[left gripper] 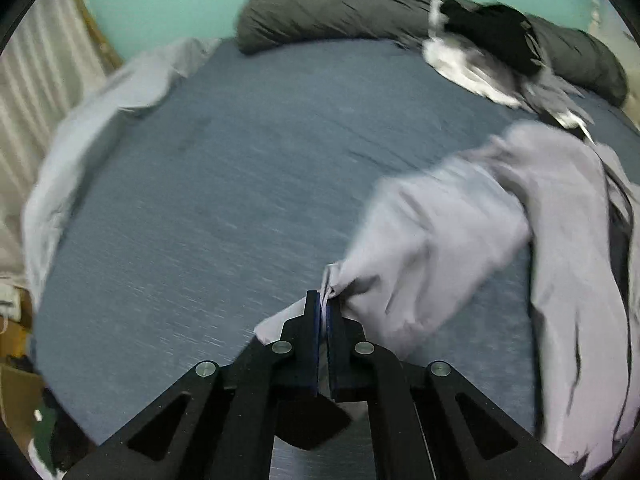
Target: Fold clothes
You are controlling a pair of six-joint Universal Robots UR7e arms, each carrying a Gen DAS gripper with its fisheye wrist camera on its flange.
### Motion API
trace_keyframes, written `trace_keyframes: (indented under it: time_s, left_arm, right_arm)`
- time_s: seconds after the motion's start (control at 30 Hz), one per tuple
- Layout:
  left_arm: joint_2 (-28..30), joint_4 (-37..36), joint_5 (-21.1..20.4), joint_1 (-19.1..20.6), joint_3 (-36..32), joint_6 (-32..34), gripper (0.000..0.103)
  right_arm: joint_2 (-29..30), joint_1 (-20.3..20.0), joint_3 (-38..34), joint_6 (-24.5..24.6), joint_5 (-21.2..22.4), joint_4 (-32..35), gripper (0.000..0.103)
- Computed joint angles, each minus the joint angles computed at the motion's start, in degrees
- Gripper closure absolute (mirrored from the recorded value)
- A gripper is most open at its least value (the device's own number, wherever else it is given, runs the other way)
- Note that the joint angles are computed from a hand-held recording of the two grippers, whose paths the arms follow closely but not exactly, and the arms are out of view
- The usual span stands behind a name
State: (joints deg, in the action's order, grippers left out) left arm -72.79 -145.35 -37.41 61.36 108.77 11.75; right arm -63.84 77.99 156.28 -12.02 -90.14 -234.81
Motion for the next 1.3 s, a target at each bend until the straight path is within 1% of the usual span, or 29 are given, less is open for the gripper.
trace_keyframes:
  time_s: [0.07, 0.13, 0.2, 0.27, 0.33, 0.37, 0.4, 0.43, 0.47, 0.5, 0.53, 0.57, 0.63, 0.67, 0.73, 0.83, 0.97, 1.13, 1.23, 1.3]
  left_arm:
    - [0.29, -2.49, 3.52, -0.09, -1.53, 3.04, 0.101]
    - [0.7, -6.9, 6.87, -0.25, -1.94, 6.72, 0.101]
    - [1.16, -9.05, 8.47, 0.23, -3.42, 8.03, 0.101]
    - [2.07, -5.58, 8.67, 1.72, -5.65, 5.69, 0.1]
    - [2.62, -0.92, 9.35, 3.2, -7.33, 2.45, 0.096]
    - [2.91, 1.72, 9.17, 4.08, -7.93, -0.2, 0.093]
    - [3.23, 3.3, 8.88, 4.94, -8.32, -2.07, 0.086]
    - [3.13, 2.48, 8.37, 5.29, -7.76, -2.24, 0.08]
    - [3.07, 1.22, 7.83, 5.66, -7.12, -2.11, 0.078]
    - [3.02, 0.12, 7.31, 6.01, -6.53, -2.03, 0.07]
    - [2.97, -0.2, 6.99, 6.15, -6.25, -2.1, 0.056]
    - [2.71, -1.33, 6.86, 6.26, -5.62, -1.55, 0.054]
    - [2.24, -3.53, 6.54, 6.51, -4.5, -0.5, 0.054]
    - [2.23, -4.39, 5.69, 6.74, -4.73, -0.31, 0.054]
    - [0.98, -3.94, 1.41, 6.76, -3.95, -1.5, 0.054]
    - [0.23, 0.44, -4.07, 5.81, -3.25, -1.78, 0.054]
    - [1.6, 4.91, -8.97, 5.15, -2.11, -4.1, 0.054]
    - [2.2, 4.91, -10.1, 5.52, -1.08, -5.83, 0.054]
    - [2.12, 4.17, -9.12, 6.22, -1.15, -6.08, 0.053]
    - [2.5, 3.29, -8.3, 6.58, -1.01, -4.56, 0.051]
  right_arm:
    - [-0.01, -0.02, 0.0, 0.14, -0.16, -0.01, 0.051]
    - [-0.03, -0.11, 0.03, 0.26, -0.22, -0.02, 0.051]
    - [-0.05, -0.29, 0.08, 0.34, -0.08, 0.05, 0.051]
    - [0.07, -0.31, -0.01, 0.35, -0.19, 0.25, 0.051]
    - [0.11, -0.4, -0.02, 0.22, -0.2, 0.44, 0.051]
    - [0.16, -0.37, 0.0, 0.15, -0.24, 0.49, 0.051]
    - [0.13, -0.44, 0.04, 0.0, -0.2, 0.54, 0.051]
    - [0.16, -0.4, 0.05, -0.1, -0.28, 0.54, 0.051]
    - [0.16, -0.37, 0.05, -0.1, -0.34, 0.5, 0.051]
    - [0.15, -0.35, 0.06, -0.08, -0.4, 0.45, 0.051]
    - [0.15, -0.33, 0.06, -0.06, -0.45, 0.4, 0.051]
    - [0.13, -0.42, 0.07, 0.01, -0.42, 0.44, 0.051]
    - [0.18, -0.53, 0.09, 0.15, -0.4, 0.46, 0.051]
    - [0.27, -0.52, 0.15, 0.14, -0.49, 0.42, 0.051]
    - [0.54, -0.34, 0.07, 0.04, -0.72, 0.44, 0.051]
    - [1.09, 0.12, -0.2, 0.09, -1.13, 0.51, 0.051]
    - [1.21, 0.56, -0.57, 0.12, -1.3, 1.5, 0.051]
    - [0.69, 0.32, -0.53, 0.32, -0.86, 2.3, 0.051]
    - [0.58, 0.15, -0.61, 0.31, -0.48, 2.74, 0.051]
    - [0.68, 0.2, -0.7, 0.42, -0.49, 2.78, 0.051]
